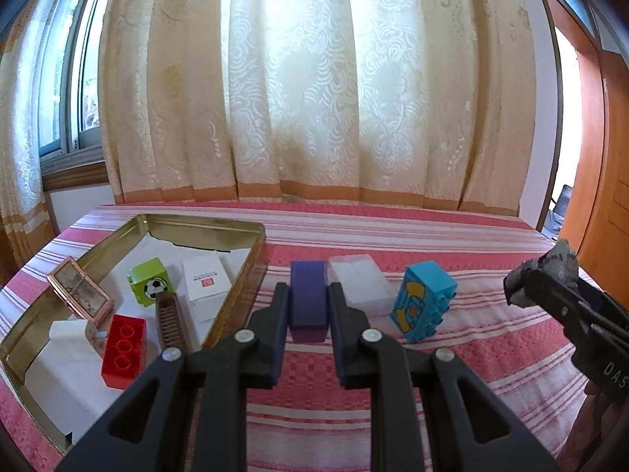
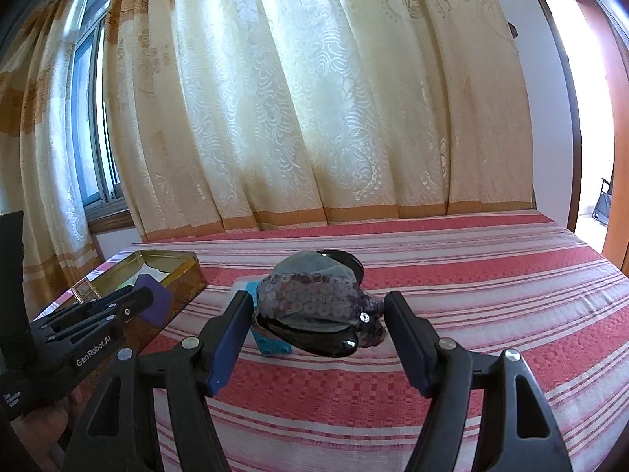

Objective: Organize rigid objects
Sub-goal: 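Carry the purple block and gray pouch toward the gold tray with both grippers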

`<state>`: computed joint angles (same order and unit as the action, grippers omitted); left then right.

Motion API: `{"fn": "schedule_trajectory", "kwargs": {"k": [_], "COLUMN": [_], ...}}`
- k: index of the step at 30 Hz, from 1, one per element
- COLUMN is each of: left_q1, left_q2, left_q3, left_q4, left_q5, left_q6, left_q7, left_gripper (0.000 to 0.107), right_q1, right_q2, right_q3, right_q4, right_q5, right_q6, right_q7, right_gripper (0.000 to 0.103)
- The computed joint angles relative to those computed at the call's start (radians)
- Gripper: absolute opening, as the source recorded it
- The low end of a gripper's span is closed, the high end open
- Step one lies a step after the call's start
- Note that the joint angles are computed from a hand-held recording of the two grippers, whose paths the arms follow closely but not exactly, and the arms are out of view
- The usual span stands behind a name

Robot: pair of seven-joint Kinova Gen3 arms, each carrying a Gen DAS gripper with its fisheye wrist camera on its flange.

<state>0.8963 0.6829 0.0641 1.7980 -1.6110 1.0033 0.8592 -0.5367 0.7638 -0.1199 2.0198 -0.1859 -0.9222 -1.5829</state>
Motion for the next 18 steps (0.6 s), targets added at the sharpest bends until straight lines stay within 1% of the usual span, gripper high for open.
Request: {"fn": "schedule_trajectory", "kwargs": {"k": [9, 18], "left_q1": [0.014, 0.004], "left_q2": [-0.004, -0.011], "left_q3": [0.003, 0.024], "left_q4": [0.031, 0.065], "left_q5": [-0.016, -0.043], "left_q6": [0.042, 0.074], "left_q7": [0.050, 0.105], "left_gripper": [0.019, 0.019], "right_q1": [-0.023, -0.037], "right_q2": [0.007, 0.014], "right_q3": [-0.004, -0.010], "right_q4": [-0.001, 0.001], "right_q5": [-0.001, 0.004], "right_q6": [-0.022, -0.051], "right_q7": [0.022, 0.038], "right_gripper": [0.071, 0.071]}}
